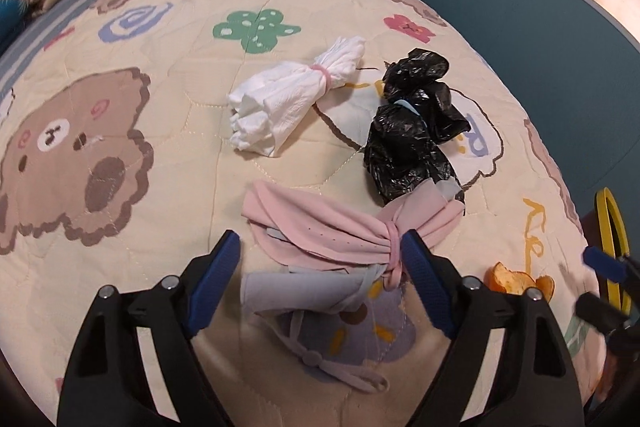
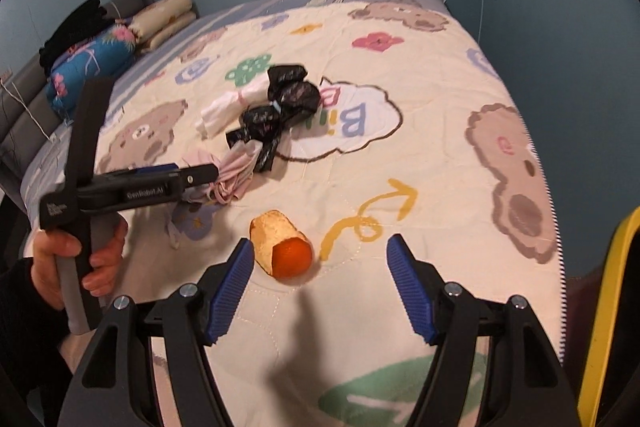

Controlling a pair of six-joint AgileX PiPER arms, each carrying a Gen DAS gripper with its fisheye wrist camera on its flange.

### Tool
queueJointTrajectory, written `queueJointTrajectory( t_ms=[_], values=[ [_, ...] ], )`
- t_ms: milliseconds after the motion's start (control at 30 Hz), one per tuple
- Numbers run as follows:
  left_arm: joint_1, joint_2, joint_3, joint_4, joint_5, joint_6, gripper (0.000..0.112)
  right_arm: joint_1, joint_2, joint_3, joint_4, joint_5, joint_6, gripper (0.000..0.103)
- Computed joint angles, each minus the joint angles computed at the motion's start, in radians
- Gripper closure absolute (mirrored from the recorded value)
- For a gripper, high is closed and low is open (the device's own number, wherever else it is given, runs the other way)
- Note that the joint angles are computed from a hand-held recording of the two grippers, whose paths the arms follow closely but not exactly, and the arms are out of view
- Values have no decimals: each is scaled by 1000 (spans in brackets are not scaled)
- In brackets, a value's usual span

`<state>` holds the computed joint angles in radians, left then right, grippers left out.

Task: Collect trash
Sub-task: 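Withdraw both tools from the bin back over the bed, then close left tool on the pink cloth while right tool closes on the orange peel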

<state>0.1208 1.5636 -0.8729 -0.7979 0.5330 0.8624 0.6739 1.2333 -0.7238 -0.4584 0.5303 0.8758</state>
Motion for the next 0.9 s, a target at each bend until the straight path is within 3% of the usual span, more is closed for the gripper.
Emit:
queueJointTrajectory(
  t_ms=[267, 400, 567, 667, 900],
  values=[
    [-38, 47, -14, -27, -26, 15, 42, -31, 133, -37, 58, -47, -56, 39],
    [-46, 54, -12, -64, -18, 48, 56, -31, 173, -52, 70, -52, -68, 51],
    [-91, 18, 41, -102, -76, 130, 80, -13, 210, -74, 63, -36, -77, 80],
    [-98, 6, 50, -114, -82, 144, 90, -10, 223, -79, 68, -31, -83, 85],
    [-77, -38, 55, -104, -44, 139, 94, -28, 184, -71, 99, -23, -97, 93]
  ],
)
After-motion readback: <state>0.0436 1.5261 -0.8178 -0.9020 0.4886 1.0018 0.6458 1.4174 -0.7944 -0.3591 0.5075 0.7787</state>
